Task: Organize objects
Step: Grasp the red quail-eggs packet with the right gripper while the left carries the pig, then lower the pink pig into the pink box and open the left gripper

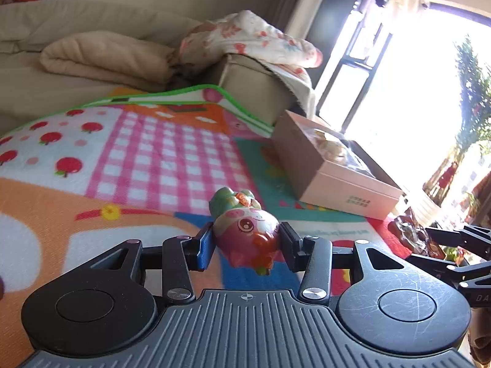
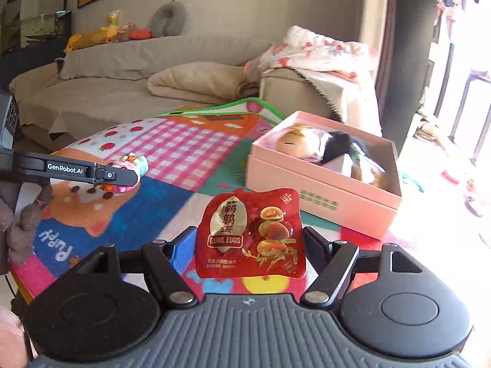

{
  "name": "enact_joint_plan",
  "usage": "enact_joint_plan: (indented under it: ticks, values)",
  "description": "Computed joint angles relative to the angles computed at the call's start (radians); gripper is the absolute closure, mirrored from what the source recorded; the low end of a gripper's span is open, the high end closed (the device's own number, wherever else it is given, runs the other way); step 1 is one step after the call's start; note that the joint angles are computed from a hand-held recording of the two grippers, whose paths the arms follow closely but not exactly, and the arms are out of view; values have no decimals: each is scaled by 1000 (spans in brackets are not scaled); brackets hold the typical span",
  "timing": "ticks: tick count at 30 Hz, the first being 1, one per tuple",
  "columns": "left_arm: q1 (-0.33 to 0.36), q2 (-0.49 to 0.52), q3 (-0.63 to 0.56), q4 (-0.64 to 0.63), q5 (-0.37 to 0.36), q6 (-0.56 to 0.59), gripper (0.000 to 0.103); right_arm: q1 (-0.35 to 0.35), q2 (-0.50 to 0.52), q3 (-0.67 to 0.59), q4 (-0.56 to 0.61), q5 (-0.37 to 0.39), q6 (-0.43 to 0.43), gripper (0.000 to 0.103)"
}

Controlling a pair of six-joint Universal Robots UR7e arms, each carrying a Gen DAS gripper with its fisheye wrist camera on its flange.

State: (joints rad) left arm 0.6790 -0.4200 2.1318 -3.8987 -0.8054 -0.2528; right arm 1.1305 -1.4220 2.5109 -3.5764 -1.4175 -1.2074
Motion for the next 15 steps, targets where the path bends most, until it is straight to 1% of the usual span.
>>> enact_joint_plan:
  ticks: [1,5,8,9,13,15]
  values:
    - [-6,5,-35,28,-17,34,54,-23,-11,10,-21,19,2,29]
    - [-9,18,-204,163,-68,168,54,-101,-47,21,-46,107,34,29]
    - [15,32,-358,272,-148,261,54,-134,-58,10,-37,155,67,29]
    - [26,46,-427,319,-167,277,54,-146,-64,6,-24,173,79,29]
    - [65,136,-705,496,-178,320,54,-172,-64,-2,-10,215,103,29]
    - [91,188,-835,597,-185,302,53,-176,-58,-10,-4,216,111,29]
